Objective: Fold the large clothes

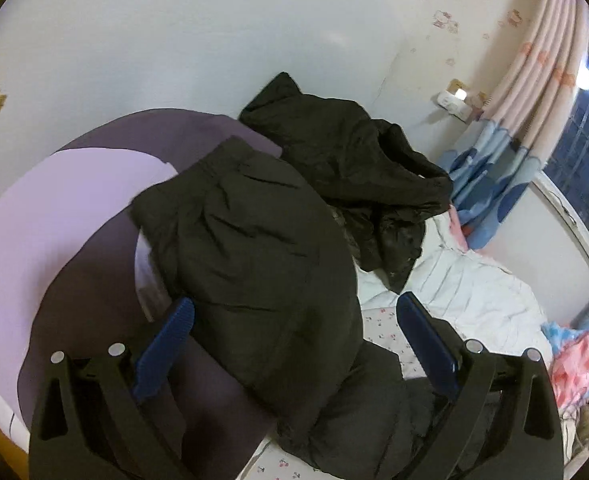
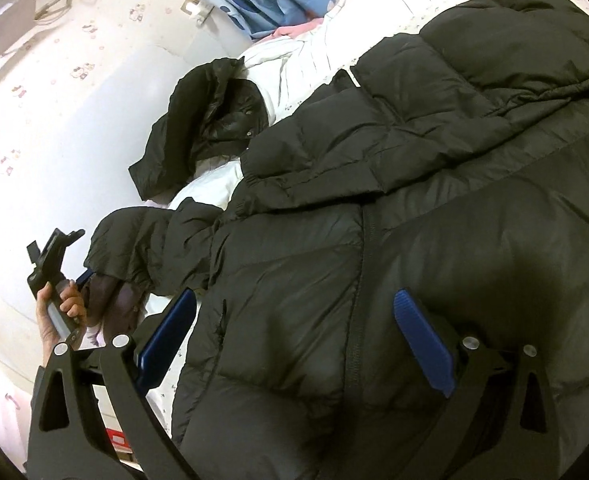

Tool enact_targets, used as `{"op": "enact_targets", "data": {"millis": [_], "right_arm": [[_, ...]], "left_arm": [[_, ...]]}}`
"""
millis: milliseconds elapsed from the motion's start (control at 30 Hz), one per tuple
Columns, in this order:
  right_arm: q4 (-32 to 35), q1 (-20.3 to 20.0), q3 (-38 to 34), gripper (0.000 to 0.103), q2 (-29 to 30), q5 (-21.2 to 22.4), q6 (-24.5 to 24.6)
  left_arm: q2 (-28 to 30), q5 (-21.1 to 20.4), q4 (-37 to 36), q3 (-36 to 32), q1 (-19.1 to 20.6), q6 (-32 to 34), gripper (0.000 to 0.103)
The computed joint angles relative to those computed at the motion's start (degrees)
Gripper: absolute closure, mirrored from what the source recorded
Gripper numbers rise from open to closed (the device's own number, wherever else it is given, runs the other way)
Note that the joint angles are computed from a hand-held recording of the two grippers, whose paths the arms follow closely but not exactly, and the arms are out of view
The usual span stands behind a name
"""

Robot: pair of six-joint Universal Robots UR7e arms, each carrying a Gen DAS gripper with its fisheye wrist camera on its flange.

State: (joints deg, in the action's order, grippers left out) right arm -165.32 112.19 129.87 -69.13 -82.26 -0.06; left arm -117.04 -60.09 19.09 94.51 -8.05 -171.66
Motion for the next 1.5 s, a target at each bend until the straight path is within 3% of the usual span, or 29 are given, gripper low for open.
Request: {"op": "enact_targets", "data": {"millis": [67, 133, 200, 267, 300, 400, 467, 500, 533, 633, 667, 767, 833, 900, 1000, 1100, 1267, 1333, 1367, 1400, 1433, 1467, 1500], "right_arm": [[0.23, -0.32, 0.04, 0.007, -0.26, 0.51, 0.26], [0.34, -0.52, 0.1, 0.007, -0.37, 0.85, 0.51], [0.53, -0.66, 0.22, 0.007, -0.51, 1.03, 0.53], [0.74, -0.68, 0.25, 0.007, -0.64, 1.13, 0.54], [0.73, -0.73, 0.29, 0.007, -0.69, 1.21, 0.56], [0.85, -0.82, 0.41, 0.007, -0.89, 1.3, 0.9], [1.1, -0.62, 0.4, 0.007, -0.88, 1.09, 0.87], [1.16, -0.55, 0.42, 0.007, -0.87, 1.05, 0.78], [1.09, -0.5, 0.51, 0.007, -0.86, 1.02, 0.77], [1.17, -0.49, 0.48, 0.007, -0.81, 1.23, 0.92], [1.15, -0.64, 0.51, 0.007, -0.83, 1.49, 0.99], [0.98, -0.98, 0.6, 0.007, -0.85, 2.2, 1.45], [1.08, -1.12, 0.66, 0.007, -0.89, 2.64, 1.65], [1.17, -1.23, 0.73, 0.007, -0.92, 2.95, 1.69], [1.38, -1.24, 0.78, 0.007, -0.94, 3.27, 1.59], [1.33, -1.25, 0.79, 0.007, -0.94, 3.27, 1.6], [0.98, -1.1, 0.81, 0.007, -0.62, 2.99, 1.89], [0.91, -1.16, 0.83, 0.007, -0.61, 3.17, 1.97], [0.88, -1.22, 0.89, 0.007, -0.69, 3.33, 2.05], [0.85, -1.31, 0.91, 0.007, -0.77, 3.49, 2.13], [0.67, -1.23, 0.92, 0.007, -0.92, 3.23, 2.14], [0.49, -0.89, 0.82, 0.007, -1.09, 2.47, 1.83], [-0.05, -0.18, 0.58, 0.007, -1.4, 1.05, 1.04]], "left_arm": [[-0.86, -2.12, 2.32, 1.06, -5.35, -4.07, 0.023], [-2.62, -3.13, 2.98, 1.54, -9.14, -3.93, 0.066], [-4.95, -5.33, 1.9, 0.86, -11.03, -3.95, 0.093], [-8.03, -9.83, 2.5, 1.42, -17.69, -7.0, 0.093], [-8.58, -10.73, 2.33, 1.84, -19.56, -6.77, 0.093], [-7.72, -10.06, 0.73, 2.49, -17.4, -4.56, 0.091], [-7.85, -7.34, -0.6, 1.78, -14.93, -2.57, 0.071], [-8.22, -5.52, -0.99, 1.51, -14.34, -2.03, 0.053], [-7.73, -2.79, -1.29, 1.32, -11.98, -1.6, 0.044], [-3.37, 1.76, -2.8, 0.99, -2.21, -0.24, 0.04], [-2.5, 1.2, -2.85, 1.23, -1.81, -2.27, 0.04], [-1.26, -1.19, -1.44, 3.46, -7.91, -7.22, 0.028], [0.76, -5.25, -0.76, 4.45, -9.93, -8.2, 0.006], [0.89, -10.32, 0.17, 5.16, -13.71, -8.88, 0.006], [-1.73, -12.13, 0.76, 4.31, -16.59, -7.48, 0.006], [-1.24, -8.73, 0.7, 2.92, -10.63, -5.11, 0.006], [2.15, 2.88, -3.31, -0.37, 10.01, 2.41, 0.006], [4.25, 5.09, -2.42, -0.44, 15.37, 3.1, 0.007], [4.58, 5.43, -1.84, -0.26, 16.11, 2.47, 0.012], [4.8, 5.98, -1.03, -0.14, 16.57, 1.83, 0.04], [2.97, 7.97, -1.72, -0.07, 15.44, 2.63, 0.084], [0.92, 8.9, -2.53, 0.21, 13.63, 2.28, 0.097], [-0.83, 8.89, -2.94, 0.66, 11.82, 0.9, 0.097]]}}
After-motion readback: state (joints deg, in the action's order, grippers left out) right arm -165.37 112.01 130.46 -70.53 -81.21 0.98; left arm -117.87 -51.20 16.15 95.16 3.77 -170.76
